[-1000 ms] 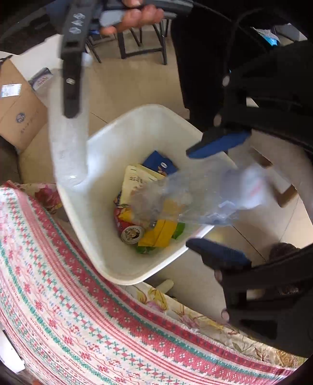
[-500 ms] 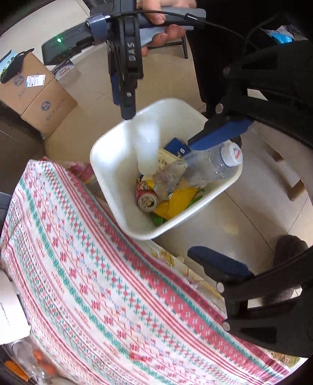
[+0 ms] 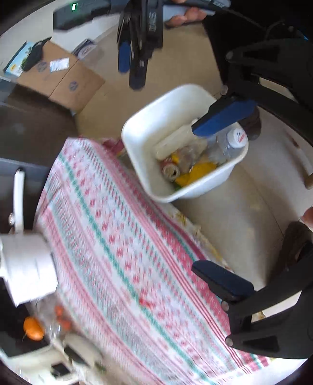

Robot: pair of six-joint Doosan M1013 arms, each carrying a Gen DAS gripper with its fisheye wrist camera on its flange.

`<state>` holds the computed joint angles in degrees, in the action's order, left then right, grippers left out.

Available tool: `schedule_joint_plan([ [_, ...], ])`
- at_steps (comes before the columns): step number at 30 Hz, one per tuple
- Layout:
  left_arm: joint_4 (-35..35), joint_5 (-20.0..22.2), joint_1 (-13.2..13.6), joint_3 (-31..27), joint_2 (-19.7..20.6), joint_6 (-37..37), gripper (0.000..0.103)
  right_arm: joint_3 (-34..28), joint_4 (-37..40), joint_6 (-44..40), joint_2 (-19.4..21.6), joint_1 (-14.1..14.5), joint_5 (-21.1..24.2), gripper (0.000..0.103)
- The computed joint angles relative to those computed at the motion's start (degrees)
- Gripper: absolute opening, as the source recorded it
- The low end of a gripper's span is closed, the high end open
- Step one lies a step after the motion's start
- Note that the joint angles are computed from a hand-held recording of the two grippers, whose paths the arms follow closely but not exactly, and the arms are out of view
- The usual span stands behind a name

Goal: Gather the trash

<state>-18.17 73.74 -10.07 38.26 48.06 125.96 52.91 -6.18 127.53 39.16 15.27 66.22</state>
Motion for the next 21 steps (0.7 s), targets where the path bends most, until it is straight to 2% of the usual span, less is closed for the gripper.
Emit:
schedule_joint_plan([
  [2, -0.4, -3.1, 0.4, 2.5, -1.6, -1.7, 0.102, 1.8, -3.1, 2.9, -1.6, 1.0, -2.9, 0.088],
  [4, -1.4, -5.5, 0.9, 4.4, -2.8, -2.7, 0.102, 2.8, -7.3, 6.5, -2.6, 2.0, -4.5, 0.100],
  [5, -2.1, -6.9, 1.2, 5.7, -3.7, -2.7, 0.102, 3.5, -9.7, 8.9, -3.2, 2.6, -5.5, 0.103],
  [8, -3.8, -11.6, 1.7, 9.3, -6.0, -2.7, 0.102, 4.4, -13.6, 12.6, -4.3, 3.9, -6.9, 0.103],
  [9, -4.2, -13.3, 1.8, 10.6, -6.9, -2.6, 0.102, 5.0, -17.0, 14.8, -4.8, 4.7, -7.4, 0.103],
  [16, -7.7, -23.1, 2.2, 17.6, -11.8, 0.5, 0.102, 6.2, -30.7, 20.8, -6.2, 8.6, -6.8, 0.103],
  [21, -10.1, -27.7, 2.3, 20.9, -14.0, 2.6, 0.102, 7.6, -37.9, 25.3, -7.3, 10.7, -6.9, 0.103],
])
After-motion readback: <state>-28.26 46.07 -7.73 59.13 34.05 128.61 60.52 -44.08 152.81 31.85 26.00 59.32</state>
